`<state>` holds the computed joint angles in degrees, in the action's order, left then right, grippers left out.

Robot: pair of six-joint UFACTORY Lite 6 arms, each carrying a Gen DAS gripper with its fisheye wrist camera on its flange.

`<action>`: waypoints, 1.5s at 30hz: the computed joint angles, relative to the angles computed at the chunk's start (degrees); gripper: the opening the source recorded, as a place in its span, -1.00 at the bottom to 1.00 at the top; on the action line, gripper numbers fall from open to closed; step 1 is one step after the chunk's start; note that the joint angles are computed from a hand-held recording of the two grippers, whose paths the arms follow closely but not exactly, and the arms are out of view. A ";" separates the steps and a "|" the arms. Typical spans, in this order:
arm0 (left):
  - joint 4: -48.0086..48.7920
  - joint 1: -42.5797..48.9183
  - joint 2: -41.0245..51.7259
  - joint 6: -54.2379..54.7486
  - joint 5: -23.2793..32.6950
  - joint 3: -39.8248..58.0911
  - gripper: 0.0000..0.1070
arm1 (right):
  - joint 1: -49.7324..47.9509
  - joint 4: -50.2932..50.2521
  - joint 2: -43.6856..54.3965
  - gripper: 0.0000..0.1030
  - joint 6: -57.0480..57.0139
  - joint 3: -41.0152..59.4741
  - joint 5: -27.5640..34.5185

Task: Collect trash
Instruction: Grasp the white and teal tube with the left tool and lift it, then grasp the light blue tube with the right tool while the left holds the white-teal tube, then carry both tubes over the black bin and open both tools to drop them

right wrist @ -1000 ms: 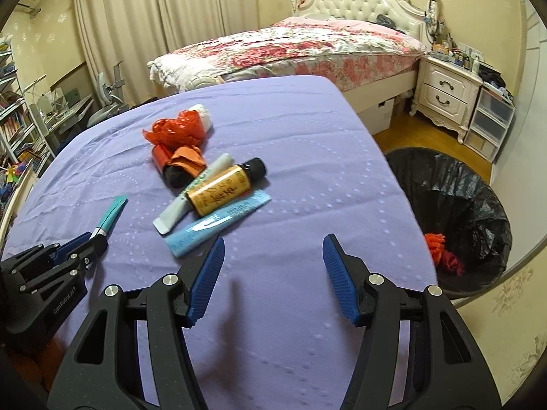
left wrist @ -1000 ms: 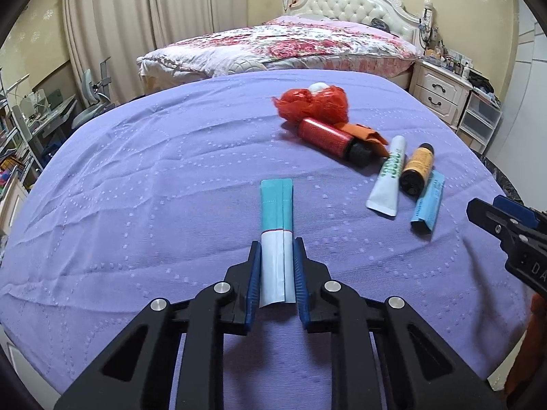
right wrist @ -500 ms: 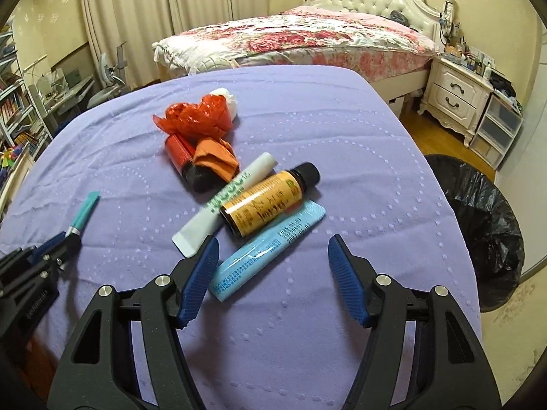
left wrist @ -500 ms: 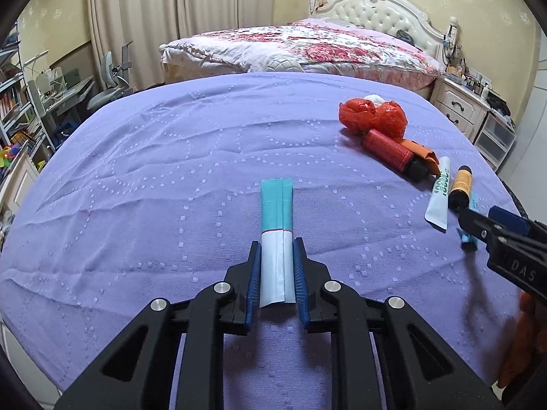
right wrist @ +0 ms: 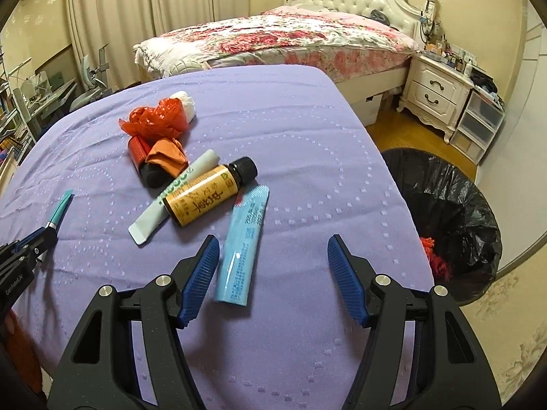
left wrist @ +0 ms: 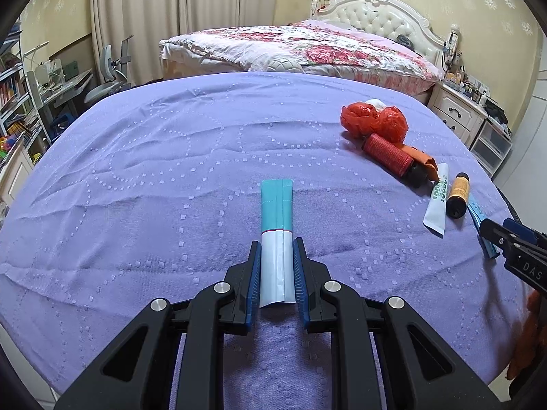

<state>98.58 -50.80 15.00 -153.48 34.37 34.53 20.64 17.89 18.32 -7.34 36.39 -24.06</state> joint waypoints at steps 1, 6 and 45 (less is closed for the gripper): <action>-0.14 0.00 0.04 0.11 0.10 0.05 -0.63 | 0.16 0.06 0.09 0.20 -0.30 0.38 0.12; -0.34 0.45 0.17 0.63 -0.09 0.28 -0.63 | 0.30 -1.19 2.25 -0.03 -0.48 2.99 1.66; -8.67 -5.51 6.12 12.43 3.76 14.13 -0.63 | -10.33 -16.58 -11.14 -0.65 9.28 -9.30 -2.40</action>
